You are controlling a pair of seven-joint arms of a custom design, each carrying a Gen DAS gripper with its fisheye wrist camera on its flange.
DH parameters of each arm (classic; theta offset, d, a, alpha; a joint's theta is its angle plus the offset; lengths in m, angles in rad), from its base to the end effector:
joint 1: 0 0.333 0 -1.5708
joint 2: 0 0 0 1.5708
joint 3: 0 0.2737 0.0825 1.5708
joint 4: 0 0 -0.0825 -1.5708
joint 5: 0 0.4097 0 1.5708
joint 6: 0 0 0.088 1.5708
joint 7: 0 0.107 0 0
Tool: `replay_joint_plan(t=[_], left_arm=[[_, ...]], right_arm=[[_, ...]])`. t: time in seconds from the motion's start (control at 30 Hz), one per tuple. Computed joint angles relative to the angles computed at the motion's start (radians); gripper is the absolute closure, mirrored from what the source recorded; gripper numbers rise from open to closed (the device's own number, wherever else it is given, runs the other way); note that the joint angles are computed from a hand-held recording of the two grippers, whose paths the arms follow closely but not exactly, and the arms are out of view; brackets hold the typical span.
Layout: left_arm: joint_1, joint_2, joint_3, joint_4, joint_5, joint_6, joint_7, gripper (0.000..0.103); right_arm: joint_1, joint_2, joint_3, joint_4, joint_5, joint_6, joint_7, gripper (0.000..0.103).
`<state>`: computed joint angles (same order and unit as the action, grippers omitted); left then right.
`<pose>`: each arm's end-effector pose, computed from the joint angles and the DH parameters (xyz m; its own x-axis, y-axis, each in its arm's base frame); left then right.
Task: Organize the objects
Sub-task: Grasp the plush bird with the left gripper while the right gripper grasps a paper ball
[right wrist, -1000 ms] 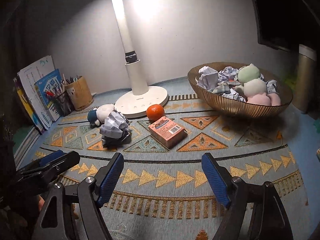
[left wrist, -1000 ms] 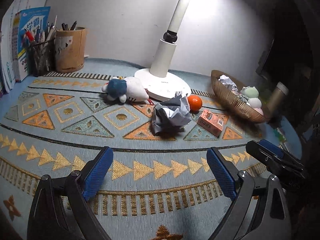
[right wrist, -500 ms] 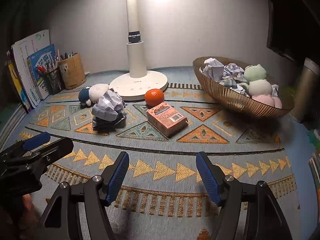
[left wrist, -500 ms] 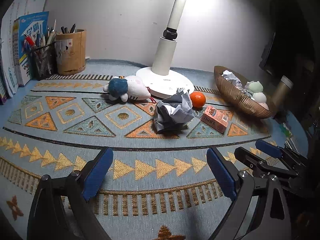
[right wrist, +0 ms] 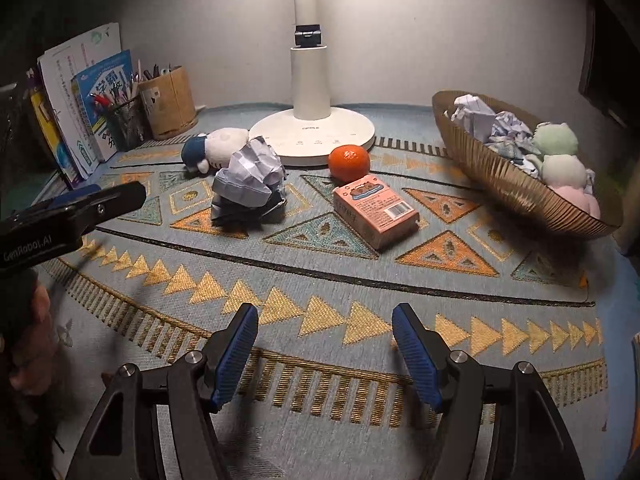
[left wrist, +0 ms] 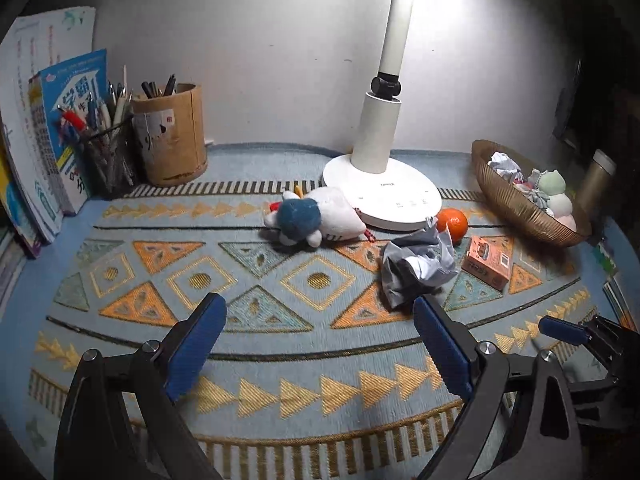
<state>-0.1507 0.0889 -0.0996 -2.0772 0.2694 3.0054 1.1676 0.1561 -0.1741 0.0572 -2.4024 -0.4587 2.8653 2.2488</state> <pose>0.6047 -0.1734 0.4291 -0.1314 -0.9876 0.0865 -0.6691 0.0240 -0.7428 0.5220 0.1383 0.3932 -0.0460 -0.9981 -0.0411 -0.7792 0.0616 -0.6238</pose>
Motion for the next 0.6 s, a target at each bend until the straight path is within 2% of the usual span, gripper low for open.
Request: replay_joint_plan(t=[0.07,0.1,0.13,0.17,0.2,0.23,0.3,0.37,0.43,0.47,0.53,0.57,0.6], left_arm=[[0.03,0.05,-0.023,0.074,-0.096,-0.031,0.116,0.008],[0.063,0.083,-0.06,0.119,-0.205,-0.047,0.233,0.008],[0.101,0.124,-0.104,0.175,-0.323,-0.076,0.367,0.008],[0.131,0.168,-0.14,0.238,-0.406,-0.115,0.48,0.008],[0.138,0.209,-0.149,0.293,-0.433,-0.14,0.546,0.008],[0.131,0.247,-0.142,0.342,-0.436,-0.154,0.583,0.008],[0.09,0.316,-0.094,0.438,-0.415,-0.201,0.579,0.008],[0.107,0.376,-0.114,0.522,-0.477,-0.266,0.633,0.009],[0.093,0.423,-0.104,0.593,-0.491,-0.335,0.643,0.009],[0.077,0.431,-0.091,0.602,-0.475,-0.34,0.648,0.01],[0.034,0.436,-0.054,0.596,-0.422,-0.303,0.636,0.011],[0.019,0.44,-0.041,0.595,-0.401,-0.294,0.628,0.014],[0.016,0.449,-0.039,0.604,-0.393,-0.297,0.63,0.028]], right_arm=[[0.072,0.044,-0.054,0.056,0.26,-0.021,-0.213,0.033],[0.081,0.081,-0.053,0.109,0.407,-0.059,-0.344,0.031],[0.122,0.123,-0.087,0.166,0.485,-0.098,-0.413,0.031],[0.128,0.155,-0.089,0.204,0.492,-0.103,-0.414,0.031],[0.099,0.182,-0.059,0.233,0.429,-0.087,-0.366,0.031],[0.091,0.21,-0.051,0.265,0.327,-0.072,-0.297,0.031],[0.085,0.266,-0.043,0.331,0.23,-0.062,-0.25,0.03],[0.082,0.314,-0.044,0.384,0.186,-0.062,-0.214,0.03],[0.06,0.358,-0.025,0.426,0.245,-0.069,-0.249,0.03],[0.041,0.376,-0.009,0.443,0.304,-0.078,-0.291,0.03],[0.011,0.404,0.019,0.469,0.404,-0.075,-0.364,0.03],[0.007,0.414,0.022,0.479,0.424,-0.076,-0.379,0.03],[0.015,0.419,0.012,0.482,0.412,-0.066,-0.369,0.03]])
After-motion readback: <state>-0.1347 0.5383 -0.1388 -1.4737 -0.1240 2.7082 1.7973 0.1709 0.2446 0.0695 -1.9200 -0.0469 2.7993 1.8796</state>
